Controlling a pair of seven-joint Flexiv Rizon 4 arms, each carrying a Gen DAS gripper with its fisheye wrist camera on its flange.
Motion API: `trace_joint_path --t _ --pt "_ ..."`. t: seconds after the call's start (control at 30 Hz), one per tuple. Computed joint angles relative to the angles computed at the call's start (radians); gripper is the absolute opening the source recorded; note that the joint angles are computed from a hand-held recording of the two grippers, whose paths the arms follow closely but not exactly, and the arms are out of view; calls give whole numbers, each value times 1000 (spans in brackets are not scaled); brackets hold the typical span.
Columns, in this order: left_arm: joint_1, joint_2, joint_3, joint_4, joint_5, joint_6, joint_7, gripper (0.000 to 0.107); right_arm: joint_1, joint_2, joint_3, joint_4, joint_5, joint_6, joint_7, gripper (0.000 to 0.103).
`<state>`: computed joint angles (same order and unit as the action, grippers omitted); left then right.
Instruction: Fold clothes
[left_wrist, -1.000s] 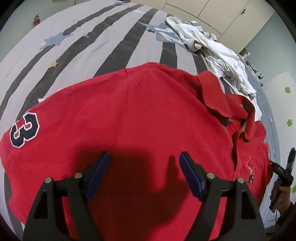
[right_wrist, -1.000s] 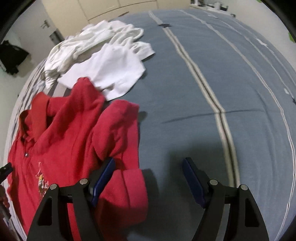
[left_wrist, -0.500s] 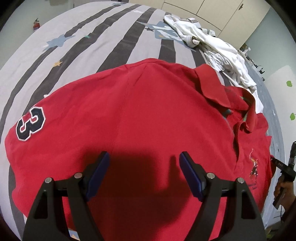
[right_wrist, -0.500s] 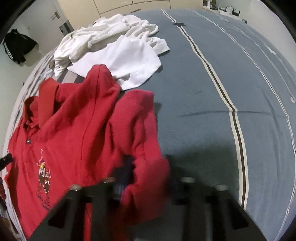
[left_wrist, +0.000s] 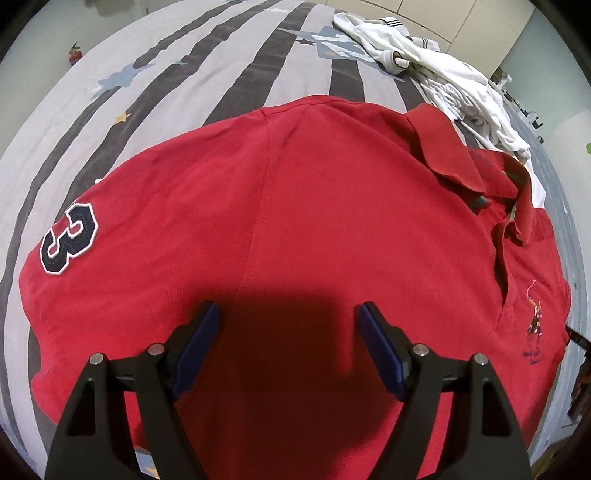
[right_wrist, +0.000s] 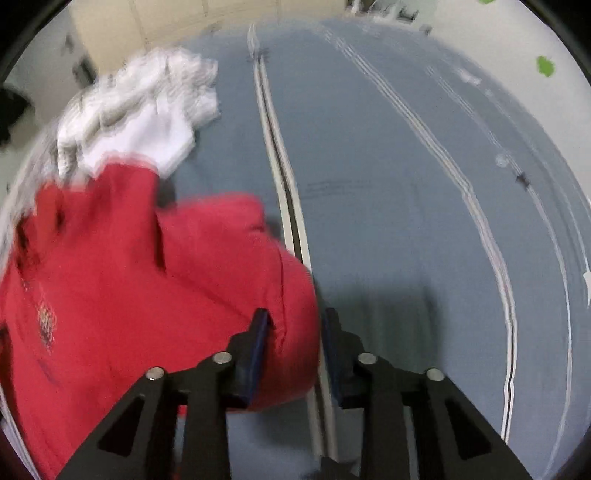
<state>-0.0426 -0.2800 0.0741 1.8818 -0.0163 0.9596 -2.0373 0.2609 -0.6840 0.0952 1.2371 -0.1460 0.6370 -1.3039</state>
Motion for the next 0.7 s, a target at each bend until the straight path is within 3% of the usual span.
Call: trace_joint_path --t 0.27,0.37,0.43,0.6,0.67,0.7 --pt "10 -5 -4 -14 -13 -20 34 75 -14 61 3 53 35 117 96 54" --pt "10 -7 -3 -16 -13 -22 34 75 -13 19 8 -19 30 143 74 62" --pt "7 -11 -1 -21 -8 -24 27 75 -2 -48 9 -124 23 86 64 66" --pt "6 -15 -1 -20 -6 -17 22 75 6 -188 30 -351 45 -140 -7 64" --pt "7 -15 -1 -17 -8 -14 28 75 2 -201 34 -372 82 -147 -17 53" --pt "8 -15 -2 -15 -9 -11 33 75 0 -202 34 -377 96 -140 -15 33"
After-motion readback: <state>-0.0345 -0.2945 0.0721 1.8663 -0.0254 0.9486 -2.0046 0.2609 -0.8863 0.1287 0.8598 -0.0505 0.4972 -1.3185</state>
